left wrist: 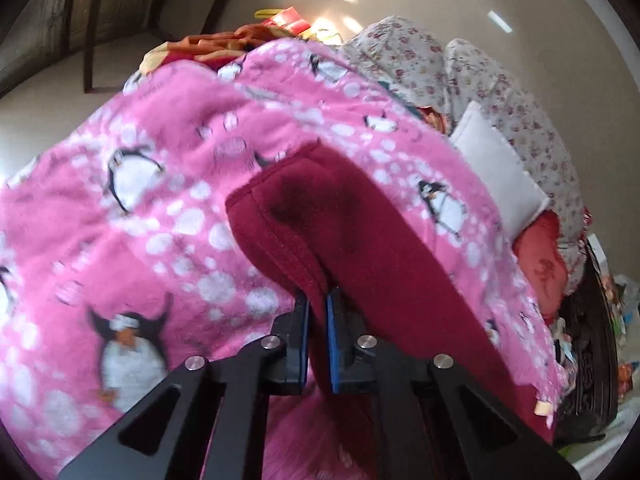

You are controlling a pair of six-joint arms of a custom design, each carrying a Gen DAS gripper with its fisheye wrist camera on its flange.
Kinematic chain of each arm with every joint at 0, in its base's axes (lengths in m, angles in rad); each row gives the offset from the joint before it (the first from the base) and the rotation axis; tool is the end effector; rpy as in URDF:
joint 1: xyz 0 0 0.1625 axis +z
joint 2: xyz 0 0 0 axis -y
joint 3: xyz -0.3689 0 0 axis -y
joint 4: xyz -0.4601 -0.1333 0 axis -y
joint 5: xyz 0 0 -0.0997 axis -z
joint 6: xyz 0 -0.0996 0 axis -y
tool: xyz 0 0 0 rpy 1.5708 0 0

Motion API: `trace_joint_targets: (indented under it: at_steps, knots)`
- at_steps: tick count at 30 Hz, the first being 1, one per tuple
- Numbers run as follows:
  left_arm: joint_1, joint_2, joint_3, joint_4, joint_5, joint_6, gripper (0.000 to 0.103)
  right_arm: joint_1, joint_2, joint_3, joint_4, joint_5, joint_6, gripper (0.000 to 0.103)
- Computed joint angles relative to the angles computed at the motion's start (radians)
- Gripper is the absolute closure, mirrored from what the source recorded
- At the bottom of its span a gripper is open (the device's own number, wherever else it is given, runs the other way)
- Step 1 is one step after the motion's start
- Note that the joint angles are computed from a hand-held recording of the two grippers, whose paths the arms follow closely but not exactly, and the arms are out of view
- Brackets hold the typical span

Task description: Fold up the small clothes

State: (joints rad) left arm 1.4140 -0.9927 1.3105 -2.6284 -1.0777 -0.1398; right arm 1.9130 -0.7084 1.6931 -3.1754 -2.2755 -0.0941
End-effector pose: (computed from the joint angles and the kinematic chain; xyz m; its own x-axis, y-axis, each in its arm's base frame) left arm 0.0578 -0.7901 0.3301 -0.9270 -0.2776 -0.2523 -0.0140 0.6977 -0.7163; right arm 0.2862 -0.5985 0.0154 -0.8145 0.0264 0.5795 -0.3512 0.7726 -0.5288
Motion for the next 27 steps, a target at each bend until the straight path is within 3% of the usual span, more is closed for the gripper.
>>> trace_joint_targets:
  at_steps: [8,13,16,20,23,27]
  knots:
    - [-0.120,-0.206,0.151,-0.148,0.134,0.194,0.096,-0.005,-0.060,0.063,-0.042,0.018,0.015,0.000]
    - [-0.224,-0.280,0.253,-0.184,0.139,0.283,0.096,-0.017,-0.106,0.108,-0.066,0.028,0.034,0.000]
    - [-0.299,-0.311,0.352,-0.207,0.098,0.340,0.096,-0.019,-0.143,0.148,-0.110,-0.003,0.010,0.000]
    - [-0.361,-0.312,0.474,-0.163,-0.032,0.346,0.096,-0.037,-0.215,0.208,-0.149,-0.047,0.016,0.000]
    - [-0.374,-0.229,0.499,-0.057,-0.126,0.317,0.096,-0.067,-0.277,0.262,-0.182,-0.080,0.034,0.000]
    - [-0.369,-0.089,0.484,-0.041,-0.177,0.311,0.096,-0.112,-0.347,0.318,-0.184,-0.095,0.083,0.000]
